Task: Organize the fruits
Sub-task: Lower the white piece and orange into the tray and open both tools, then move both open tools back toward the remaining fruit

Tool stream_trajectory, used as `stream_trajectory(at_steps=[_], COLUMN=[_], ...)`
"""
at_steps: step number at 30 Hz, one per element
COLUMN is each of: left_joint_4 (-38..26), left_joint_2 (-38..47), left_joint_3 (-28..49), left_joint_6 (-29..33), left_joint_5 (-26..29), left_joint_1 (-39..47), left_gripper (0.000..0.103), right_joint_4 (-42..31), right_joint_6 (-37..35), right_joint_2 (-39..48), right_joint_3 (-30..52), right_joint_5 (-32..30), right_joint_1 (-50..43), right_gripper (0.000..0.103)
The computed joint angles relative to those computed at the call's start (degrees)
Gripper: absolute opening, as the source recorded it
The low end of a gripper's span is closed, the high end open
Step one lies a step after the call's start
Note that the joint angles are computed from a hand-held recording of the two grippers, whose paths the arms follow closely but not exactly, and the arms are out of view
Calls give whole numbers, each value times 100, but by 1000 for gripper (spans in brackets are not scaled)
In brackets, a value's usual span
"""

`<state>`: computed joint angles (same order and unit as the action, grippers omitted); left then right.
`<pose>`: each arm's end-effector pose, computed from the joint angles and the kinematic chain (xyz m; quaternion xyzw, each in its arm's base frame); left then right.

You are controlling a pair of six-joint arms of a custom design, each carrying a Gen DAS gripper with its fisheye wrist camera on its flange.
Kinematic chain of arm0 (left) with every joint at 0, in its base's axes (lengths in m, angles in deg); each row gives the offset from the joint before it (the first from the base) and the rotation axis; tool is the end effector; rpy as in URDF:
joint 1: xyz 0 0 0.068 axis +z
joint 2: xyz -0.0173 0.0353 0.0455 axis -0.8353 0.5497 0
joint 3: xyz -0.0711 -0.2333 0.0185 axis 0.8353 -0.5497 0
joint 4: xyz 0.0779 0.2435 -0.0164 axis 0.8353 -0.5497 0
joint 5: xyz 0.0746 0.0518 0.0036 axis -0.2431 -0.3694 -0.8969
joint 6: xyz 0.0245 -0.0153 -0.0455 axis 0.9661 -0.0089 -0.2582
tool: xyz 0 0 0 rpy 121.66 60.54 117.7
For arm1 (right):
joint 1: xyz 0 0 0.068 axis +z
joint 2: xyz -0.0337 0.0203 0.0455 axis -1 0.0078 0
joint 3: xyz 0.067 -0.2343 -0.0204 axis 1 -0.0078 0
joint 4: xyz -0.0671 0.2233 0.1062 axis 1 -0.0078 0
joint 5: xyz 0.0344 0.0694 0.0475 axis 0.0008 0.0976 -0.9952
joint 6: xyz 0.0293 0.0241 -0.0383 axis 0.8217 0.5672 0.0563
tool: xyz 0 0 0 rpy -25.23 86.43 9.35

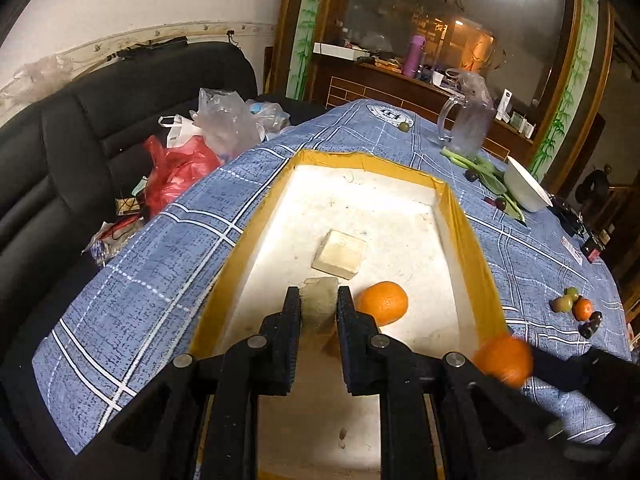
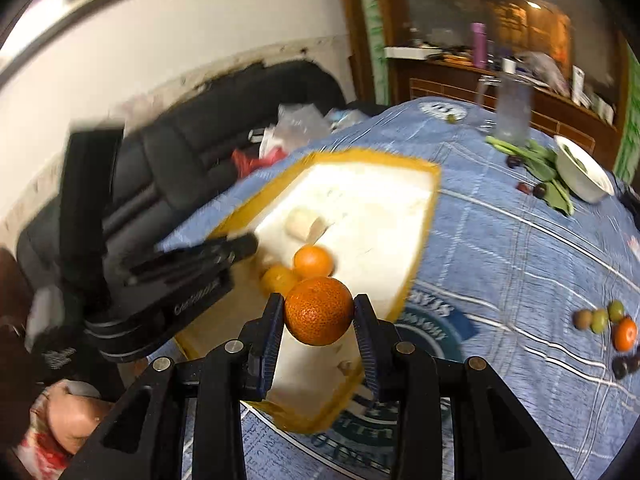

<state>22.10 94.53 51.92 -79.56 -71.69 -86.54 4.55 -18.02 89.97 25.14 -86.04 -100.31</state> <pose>0.2662 -0.1408 0.0879 -0.0732 0.9177 -0.0669 0.3847 0.2498 -0.0287 0.1056 -0.1880 0.9019 0.1572 0.3556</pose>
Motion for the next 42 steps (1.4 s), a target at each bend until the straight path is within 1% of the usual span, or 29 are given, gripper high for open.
stream_trajectory(at_steps=[1, 2, 3, 4, 5, 6, 7, 9, 11, 13, 17, 19, 20, 21, 22, 24, 25, 27, 28, 29, 32, 37, 40, 42], left_joint_4=[98, 190, 308, 410, 573, 584, 582, 550, 430, 267, -44, -189, -225, -226, -230, -241, -248, -339, -426, -511, -812, -1075, -1154, -1220], left_joint_2=[75, 160, 160, 170, 180, 181, 195, 194, 158, 78, -128, -169, -167, -152, -136, -38, 36, 177, 236, 281, 357, 231, -28, -216], left_joint_3=[9, 29, -54, -93, -156, -147, -120, -67, 3, 81, 271, 436, 503, 571, 617, 766, 864, 1083, 1206, 1318, 1637, 1826, 1717, 1657], left_joint_6=[-3, -9, -47, -89, -141, -200, -243, -287, -324, -377, -462, -501, -535, -606, -666, -796, -862, -935, -929, -915, -849, -742, -704, -698], left_joint_5=[138, 232, 316, 369, 466, 490, 532, 508, 389, 225, 52, 193, 340, 598, 784, 1218, 1416, 1568, 1552, 1490, 1272, 1179, 1070, 1004], left_joint_1=[55, 89, 117, 132, 161, 131, 112, 31, -96, -273, -650, -814, -849, -881, -905, -952, -999, -1144, -1240, -1349, -1720, -2182, -2403, -2526], left_gripper=[22, 36, 52, 57, 59, 60, 60, 61, 63, 66, 79, 81, 82, 82, 82, 82, 82, 82, 82, 82, 82, 82, 82, 82], right_joint_4=[257, 479, 671, 735, 720, 664, 608, 576, 411, 151, -239, -515, -699, -923, -1217, -2180, -2684, -3581, -3856, -3942, -4003, -4374, -4852, -5057], right_joint_6=[7, 17, 29, 40, 25, -12, -58, -106, -113, -146, -363, -562, -691, -839, -963, -1141, -1101, -841, -818, -726, -655, -955, -1388, -1664], right_joint_2=[21, 58, 66, 45, 87, 27, -75, -372, -613, -656, -598, -401, -280, -97, 236, 1254, 1815, 2952, 3247, 3434, 3595, 3501, 3498, 3379], right_joint_3=[-154, -257, -368, -431, -391, -415, -446, -568, -607, -513, -350, -126, 25, 232, 581, 1684, 2309, 3591, 3993, 4248, 4542, 4578, 4693, 4625], right_joint_5=[244, 462, 647, 734, 712, 600, 494, 356, 155, -130, -632, -921, -1097, -1322, -1583, -2233, -2513, -2924, -2982, -2997, -3021, -3047, -3122, -3136], right_joint_1=[171, 308, 411, 443, 399, 292, 153, -145, -467, -869, -1844, -2398, -2692, -3067, -3532, -4445, -4824, -5583, -5776, -5986, -6479, -6681, -6873, -7012], right_gripper=[40, 40, 40, 40, 40, 42, 51, 59, 59, 59, 59, 59, 59, 59, 59, 60, 63, 64, 64, 64, 64, 64, 64, 64])
